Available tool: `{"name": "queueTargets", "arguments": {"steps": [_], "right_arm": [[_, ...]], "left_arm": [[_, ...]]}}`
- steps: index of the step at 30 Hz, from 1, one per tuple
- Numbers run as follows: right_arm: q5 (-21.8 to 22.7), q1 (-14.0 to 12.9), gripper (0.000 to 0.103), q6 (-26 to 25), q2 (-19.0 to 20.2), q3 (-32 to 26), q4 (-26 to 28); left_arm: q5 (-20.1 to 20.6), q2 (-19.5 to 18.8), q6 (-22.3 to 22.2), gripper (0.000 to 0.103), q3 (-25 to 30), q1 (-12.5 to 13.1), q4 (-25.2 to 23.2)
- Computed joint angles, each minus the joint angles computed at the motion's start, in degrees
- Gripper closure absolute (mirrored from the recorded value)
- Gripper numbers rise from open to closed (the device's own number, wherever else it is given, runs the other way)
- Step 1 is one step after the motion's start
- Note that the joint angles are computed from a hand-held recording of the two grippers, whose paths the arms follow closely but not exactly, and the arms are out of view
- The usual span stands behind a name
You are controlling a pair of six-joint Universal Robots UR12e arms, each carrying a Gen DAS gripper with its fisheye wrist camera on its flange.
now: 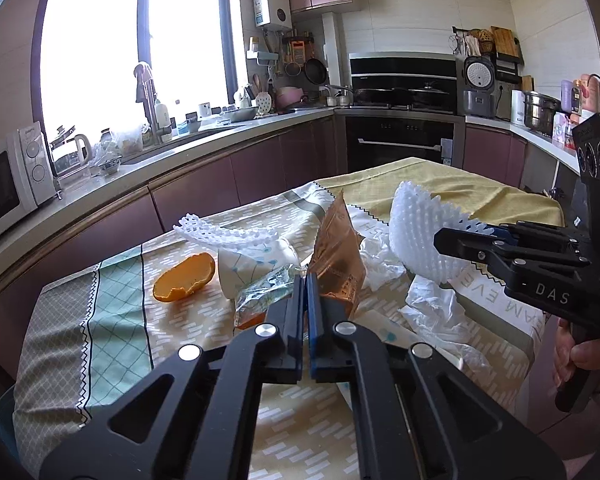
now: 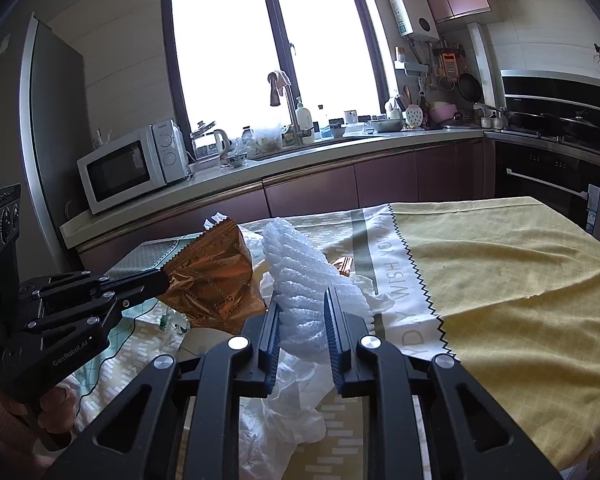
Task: Collect trash
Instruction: 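Grasp the white foam net with the right tool while the left tool grasps brown paper wrapper, then carry the foam net and brown wrapper with both tools over the teal bin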
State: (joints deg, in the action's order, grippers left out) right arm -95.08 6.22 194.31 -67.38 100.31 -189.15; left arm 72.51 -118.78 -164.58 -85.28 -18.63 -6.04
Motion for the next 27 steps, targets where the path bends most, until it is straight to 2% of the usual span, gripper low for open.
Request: {"name": "queueTargets", "arguments": {"steps": [4,11,20,27], "right_arm": [[0.08,-0.36,0.089,-0.03,-0.18,-0.41,-0.87],[0.34,-0.34,0.091,-2.09,-0.74,-1.45,-2.70],[11.13,0.65,0.091,-4.19,0.32,-5.75,-2.54],[22.63,3.01,0.091,-6.19,4.61,-13.13,1.98]], "left_arm": [[-1.87,0.06,-2.37,0.102,0.50,0.86,0.26],[-3.59,2.31,-7.33,0.102,-1.70,2.77,4.43],[-0.50,6.84,-12.58,0.102,-6.59,7.50,9.77],[5.91,10.41,-15.14,0.102,-11.21,12.28,10.58]]}}
